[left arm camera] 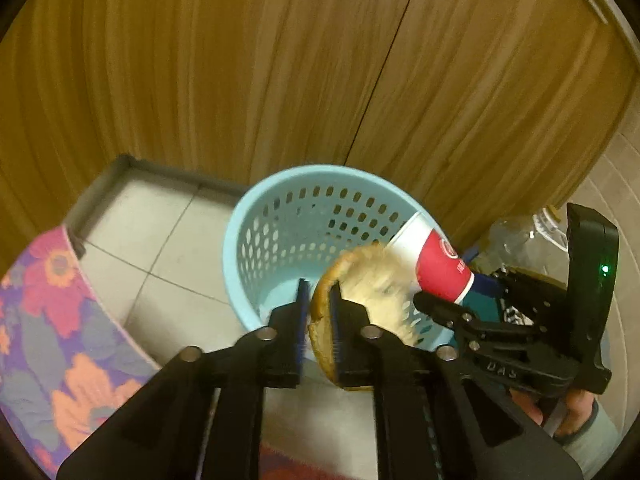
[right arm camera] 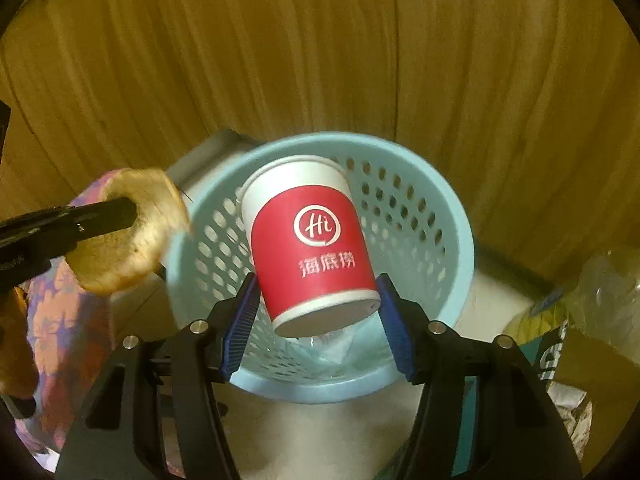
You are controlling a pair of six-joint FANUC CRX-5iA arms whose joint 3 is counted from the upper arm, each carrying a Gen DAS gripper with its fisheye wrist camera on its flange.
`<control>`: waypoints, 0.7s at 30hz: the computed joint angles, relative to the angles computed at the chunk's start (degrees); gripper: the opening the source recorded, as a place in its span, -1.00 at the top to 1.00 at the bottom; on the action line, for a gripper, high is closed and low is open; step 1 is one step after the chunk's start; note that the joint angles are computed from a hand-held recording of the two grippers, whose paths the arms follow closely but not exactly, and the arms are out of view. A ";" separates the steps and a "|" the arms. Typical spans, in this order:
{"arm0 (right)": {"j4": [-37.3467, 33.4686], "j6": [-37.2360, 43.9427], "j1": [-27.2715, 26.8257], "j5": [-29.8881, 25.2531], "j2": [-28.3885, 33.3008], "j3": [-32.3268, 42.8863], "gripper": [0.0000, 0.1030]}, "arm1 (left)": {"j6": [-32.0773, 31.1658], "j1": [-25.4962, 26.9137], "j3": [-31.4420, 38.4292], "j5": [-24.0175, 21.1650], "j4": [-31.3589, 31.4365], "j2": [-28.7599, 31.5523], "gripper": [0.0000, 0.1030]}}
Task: Collect trash
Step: 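Carry the bread and red cup to the wastebasket with both tools, then open both tools to drop the bread and cup into the wastebasket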
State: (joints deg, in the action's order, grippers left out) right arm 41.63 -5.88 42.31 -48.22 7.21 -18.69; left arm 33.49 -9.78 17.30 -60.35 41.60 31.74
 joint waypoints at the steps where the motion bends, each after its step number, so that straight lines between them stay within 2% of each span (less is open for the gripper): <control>1: -0.92 0.47 -0.34 0.76 -0.24 -0.24 -0.20 | -0.33 0.39 -0.01 -0.60 0.27 0.33 0.64; 3: -1.37 0.29 -0.53 0.98 -0.38 -0.72 -0.29 | -0.72 0.73 -0.22 -1.39 0.76 0.15 0.55; 4: -1.21 -0.19 -0.53 1.43 -0.93 -1.51 -0.30 | -1.05 1.13 0.00 -2.20 1.14 0.19 0.53; 8: -0.30 -2.62 0.31 1.26 -2.27 -2.66 -0.30 | -2.53 3.13 0.07 -4.29 4.18 -0.45 0.24; 11: 0.92 -3.34 1.88 -0.10 -3.20 -2.64 -0.30 | -3.61 4.22 -0.55 -4.85 6.09 -1.35 0.13; 16: 2.87 -2.72 4.56 -3.29 -3.17 0.21 -0.30 | -5.21 5.74 -1.94 -5.38 6.07 -3.72 0.13; 21: 5.51 -1.70 7.58 -4.82 -2.04 3.82 -0.30 | -9.02 9.41 -6.00 -6.70 9.21 -7.69 0.13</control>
State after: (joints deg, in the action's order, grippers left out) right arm 47.15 -7.58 49.89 -53.04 5.17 -14.86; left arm 24.47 -0.37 11.30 -67.05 50.82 24.04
